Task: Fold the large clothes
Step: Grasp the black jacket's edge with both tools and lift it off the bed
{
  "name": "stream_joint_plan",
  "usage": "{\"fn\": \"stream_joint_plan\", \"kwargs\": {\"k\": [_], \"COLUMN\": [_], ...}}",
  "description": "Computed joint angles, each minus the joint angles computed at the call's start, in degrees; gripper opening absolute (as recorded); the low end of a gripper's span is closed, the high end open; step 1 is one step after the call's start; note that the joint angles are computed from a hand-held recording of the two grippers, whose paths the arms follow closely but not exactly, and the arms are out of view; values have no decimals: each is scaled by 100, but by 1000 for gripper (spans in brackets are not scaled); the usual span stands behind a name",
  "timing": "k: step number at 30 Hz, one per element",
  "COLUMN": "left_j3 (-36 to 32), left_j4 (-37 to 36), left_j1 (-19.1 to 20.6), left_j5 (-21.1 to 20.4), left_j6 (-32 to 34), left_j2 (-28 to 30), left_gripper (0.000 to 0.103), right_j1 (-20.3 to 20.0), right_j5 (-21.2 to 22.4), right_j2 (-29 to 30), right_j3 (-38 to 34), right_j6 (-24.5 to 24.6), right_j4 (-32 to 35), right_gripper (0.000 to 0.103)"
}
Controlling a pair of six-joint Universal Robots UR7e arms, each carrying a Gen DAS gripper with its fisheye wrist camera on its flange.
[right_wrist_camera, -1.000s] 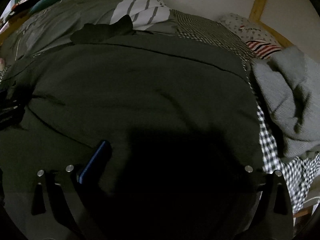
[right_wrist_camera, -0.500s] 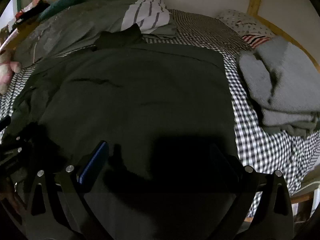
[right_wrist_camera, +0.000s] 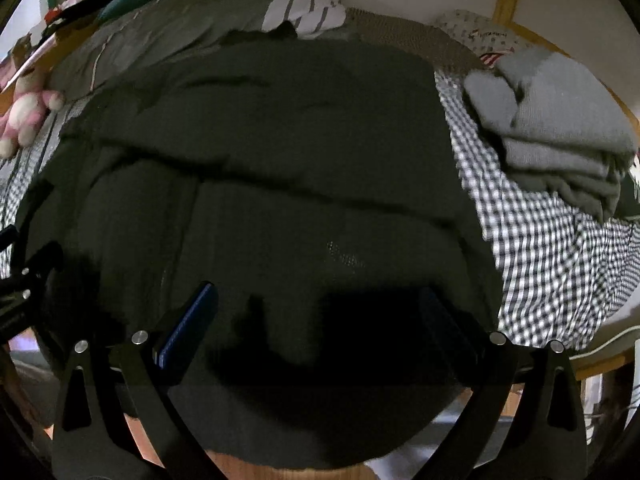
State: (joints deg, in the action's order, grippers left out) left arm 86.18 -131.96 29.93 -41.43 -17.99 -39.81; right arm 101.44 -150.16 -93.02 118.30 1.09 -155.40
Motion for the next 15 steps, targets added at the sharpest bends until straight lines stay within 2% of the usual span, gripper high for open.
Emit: {"fn": "stream_joint_plan", "kwargs": {"k": [4, 11, 15], "left_j3": [586, 1249, 1757], "left_j4": [-52, 18, -391], "left_j1": [-39, -44, -96], "left_j5": [144, 92, 137], "left_j6": [-208, -564, -528], "left_j2": [-308, -688, -927], "left_gripper": [98, 98, 98], "right_j1": [24, 38, 55], "right_j5": [49, 175, 295], "right_j2": [-167, -377, -446], "right_j3": [369, 891, 1169], "right_j6": [-3, 69, -193], "right_j4": [-28, -104, -428], "right_gripper": [99, 99, 99]}}
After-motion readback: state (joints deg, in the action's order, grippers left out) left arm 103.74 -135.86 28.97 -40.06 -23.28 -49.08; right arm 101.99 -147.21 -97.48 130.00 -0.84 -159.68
